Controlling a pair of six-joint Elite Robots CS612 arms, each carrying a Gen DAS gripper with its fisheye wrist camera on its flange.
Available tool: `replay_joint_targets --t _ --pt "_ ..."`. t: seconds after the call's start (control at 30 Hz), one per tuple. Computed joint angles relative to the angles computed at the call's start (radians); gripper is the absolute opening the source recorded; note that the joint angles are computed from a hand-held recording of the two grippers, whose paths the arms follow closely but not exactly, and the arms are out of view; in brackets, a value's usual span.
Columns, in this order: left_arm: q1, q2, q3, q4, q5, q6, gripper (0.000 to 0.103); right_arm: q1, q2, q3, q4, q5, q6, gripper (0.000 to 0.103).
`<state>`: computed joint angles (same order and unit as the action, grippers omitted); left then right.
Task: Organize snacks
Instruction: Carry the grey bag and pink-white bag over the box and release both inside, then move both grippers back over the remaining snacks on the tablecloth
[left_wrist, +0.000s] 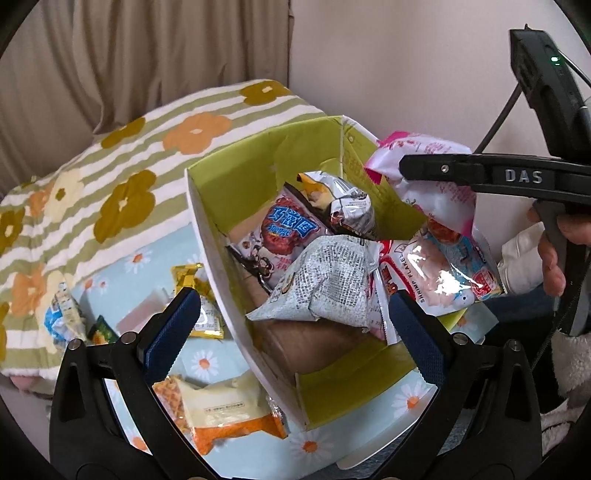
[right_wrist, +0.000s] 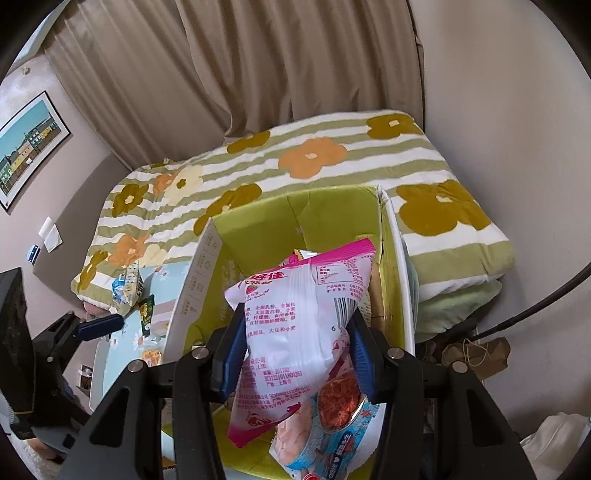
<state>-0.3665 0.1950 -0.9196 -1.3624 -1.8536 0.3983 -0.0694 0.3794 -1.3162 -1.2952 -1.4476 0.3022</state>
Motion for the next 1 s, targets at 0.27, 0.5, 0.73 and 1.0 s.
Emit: replay_joint_targets --t 0.27,0.5,0.73,1.0 --pt "0.008 0.016 -0.031 0.008 0.008 -0.034 0.101 -0.003 0.015 -0.008 -0.034 -0.01 0.015 0.095" --pt "0.025 0.048 -0.096 -0.004 0.022 -0.103 0.101 0.003 0.033 -0.053 -0.072 -0.004 -0.011 0.095" --pt "0.049 0.072 -0.175 -0.031 0.071 -0.174 0.101 0.014 0.02 -0.059 -0.089 0.055 -0.073 0.095" --pt "0.093 0.091 -0.238 -0.033 0.134 -0.225 0.101 0.052 0.004 -0.048 -0.152 0.125 -0.141 0.095"
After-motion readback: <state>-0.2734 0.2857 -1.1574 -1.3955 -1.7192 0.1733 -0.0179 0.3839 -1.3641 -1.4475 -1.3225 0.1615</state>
